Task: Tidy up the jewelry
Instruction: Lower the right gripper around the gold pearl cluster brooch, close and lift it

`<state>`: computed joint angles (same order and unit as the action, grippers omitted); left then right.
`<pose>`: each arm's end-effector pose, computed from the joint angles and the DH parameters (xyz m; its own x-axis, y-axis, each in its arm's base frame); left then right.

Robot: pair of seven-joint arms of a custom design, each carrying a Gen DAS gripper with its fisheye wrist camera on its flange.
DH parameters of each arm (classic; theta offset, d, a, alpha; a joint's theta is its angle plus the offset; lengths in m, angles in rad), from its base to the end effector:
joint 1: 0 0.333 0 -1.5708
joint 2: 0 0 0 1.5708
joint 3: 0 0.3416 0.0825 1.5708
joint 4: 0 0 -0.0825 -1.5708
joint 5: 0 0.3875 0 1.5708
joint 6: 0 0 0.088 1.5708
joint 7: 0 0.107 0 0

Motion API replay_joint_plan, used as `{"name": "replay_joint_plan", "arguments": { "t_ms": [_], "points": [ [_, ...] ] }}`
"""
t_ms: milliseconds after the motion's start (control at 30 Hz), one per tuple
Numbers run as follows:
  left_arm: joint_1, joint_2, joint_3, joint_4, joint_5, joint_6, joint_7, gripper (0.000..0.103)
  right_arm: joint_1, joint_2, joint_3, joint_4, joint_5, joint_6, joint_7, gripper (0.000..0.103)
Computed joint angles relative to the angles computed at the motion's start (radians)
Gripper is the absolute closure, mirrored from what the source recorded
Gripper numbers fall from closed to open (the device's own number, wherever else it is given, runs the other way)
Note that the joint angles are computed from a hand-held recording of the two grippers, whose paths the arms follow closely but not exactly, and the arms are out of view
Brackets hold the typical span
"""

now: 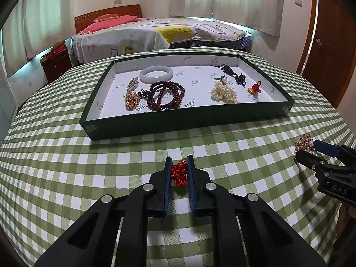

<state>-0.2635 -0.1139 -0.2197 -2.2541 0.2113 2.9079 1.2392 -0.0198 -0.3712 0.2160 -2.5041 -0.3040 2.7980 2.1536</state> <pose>0.4805 -0.2710 0.5235 -0.3501 -0.9363 0.0282 -0.6775 0.2322 -0.6979 0.4478 0.1105 0.5076 -0.1101 -0.9934 -0.0315 -0.7620 0.1047 -0.6391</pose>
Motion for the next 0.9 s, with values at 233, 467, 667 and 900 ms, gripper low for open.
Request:
{"name": "replay_joint_plan", "arguments": {
  "t_ms": [233,467,667,900],
  "points": [
    [0.000,0.001,0.001,-0.001,-0.001,0.003,-0.001,0.089,0.011,-0.004,-0.003,-0.002,0.005,0.006,-0.014,0.056],
    [0.003,0.001,0.001,-0.002,0.004,0.006,-0.006,0.089,0.007,-0.012,0.000,-0.010,0.021,0.022,-0.021,0.056],
    [0.004,-0.001,0.002,-0.004,0.003,0.009,-0.006,0.089,-0.002,-0.013,0.007,-0.009,0.025,0.032,-0.020,0.056],
    [0.006,-0.005,0.003,-0.003,0.005,0.011,-0.008,0.089,-0.011,-0.021,0.015,-0.007,0.024,0.044,-0.018,0.056]
  ]
}}
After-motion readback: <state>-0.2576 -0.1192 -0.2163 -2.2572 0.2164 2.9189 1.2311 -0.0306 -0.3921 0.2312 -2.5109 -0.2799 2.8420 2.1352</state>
